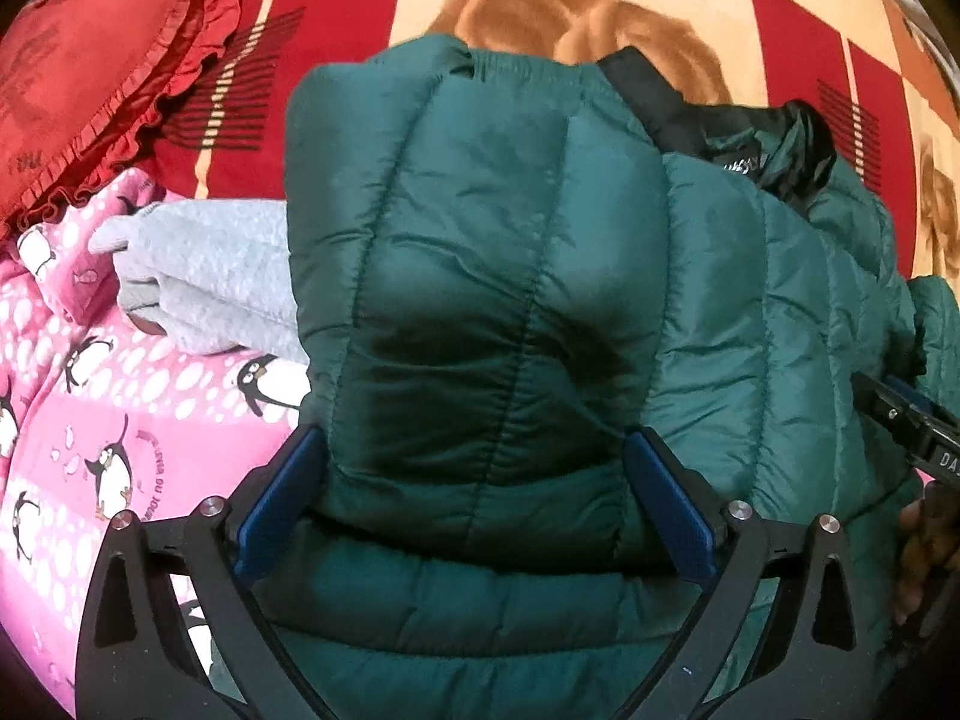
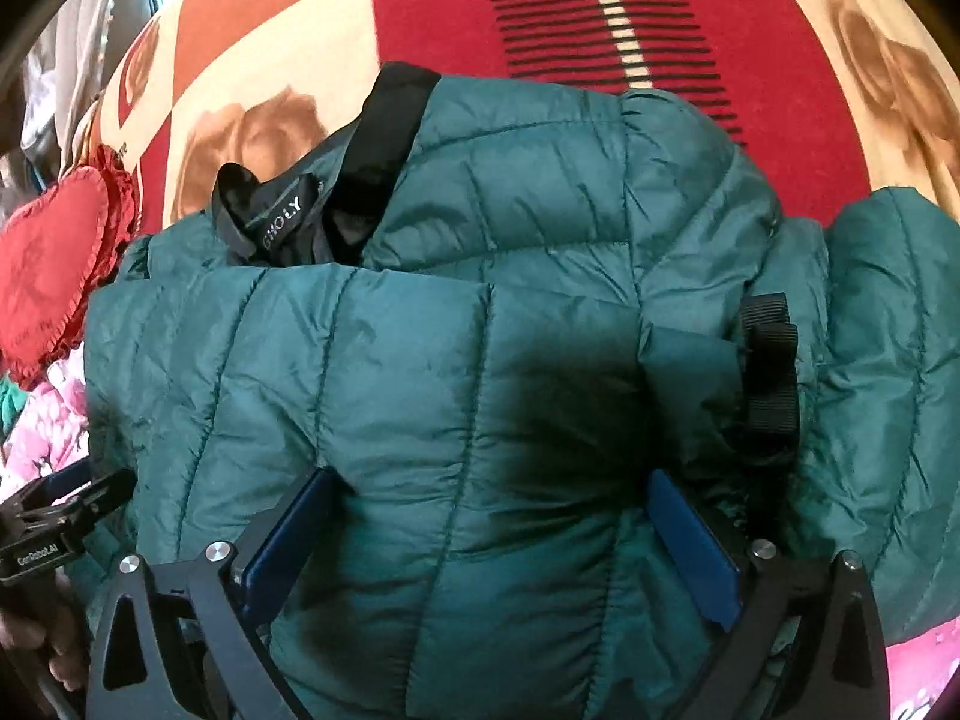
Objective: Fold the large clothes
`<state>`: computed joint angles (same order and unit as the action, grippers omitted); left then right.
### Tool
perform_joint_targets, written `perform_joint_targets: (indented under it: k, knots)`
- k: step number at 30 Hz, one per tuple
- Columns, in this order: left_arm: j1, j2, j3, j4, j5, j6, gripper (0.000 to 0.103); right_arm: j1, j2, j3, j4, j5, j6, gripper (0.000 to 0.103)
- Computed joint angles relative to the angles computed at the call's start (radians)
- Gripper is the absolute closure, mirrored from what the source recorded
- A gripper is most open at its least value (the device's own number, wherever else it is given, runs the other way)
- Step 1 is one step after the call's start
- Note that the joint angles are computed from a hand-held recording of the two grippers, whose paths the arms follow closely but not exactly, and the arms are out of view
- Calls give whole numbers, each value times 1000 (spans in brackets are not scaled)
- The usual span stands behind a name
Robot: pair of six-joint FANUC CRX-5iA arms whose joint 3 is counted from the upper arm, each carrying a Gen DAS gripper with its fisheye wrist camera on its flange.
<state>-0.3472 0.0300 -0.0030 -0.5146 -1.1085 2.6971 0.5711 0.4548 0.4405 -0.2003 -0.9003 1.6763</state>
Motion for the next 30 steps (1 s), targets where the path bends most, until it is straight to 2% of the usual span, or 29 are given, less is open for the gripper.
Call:
perform_joint_targets:
  k: [3, 5, 7, 9, 10, 12, 15, 16, 19, 22, 24, 28, 30]
  knots:
    - [6, -7, -12, 10, 14, 0, 1, -3, -11, -9, 4, 9, 3, 0]
    - [-1, -13, -10, 0, 8, 11, 1, 16, -51, -52, 56, 53, -27, 0]
    - [-19, -30, -7, -25, -2, 35, 1, 32, -103, -95, 86, 102, -45, 0]
    - [-61, -50, 9, -80, -25, 77, 1, 45, -149, -127, 90, 108, -55, 0]
    - [-85, -55, 20, -110, -38, 90, 1, 48, -150, -119, 80, 81, -50, 0]
    - [-126, -59, 38, -154, -51, 95, 1, 55, -113, -73, 63, -33, -22, 0]
    - [-101, -50, 29, -81, -28, 42, 1, 72, -45, -49, 160, -122, -62, 0]
    - [-87, -48, 24, -52, -27, 43, 1, 60, -29, -23, 138, -153, -64, 0]
    - [-55, -61, 9, 18, -4, 44, 1, 45, -85, -54, 150, -104, -105, 2]
    - [-99, -55, 50, -39, -63, 67, 1, 37, -181, -162, 270, 14, -181, 2]
    - [-145, -58, 60, -74, -93, 92, 1, 11, -213, -203, 344, 39, -257, 2]
    - [-244, -61, 52, -131, -132, 120, 1, -100, -245, -285, 515, 84, -442, 2]
    - [-293, -52, 48, -157, -166, 123, 1, -170, -253, -291, 543, 96, -487, 2]
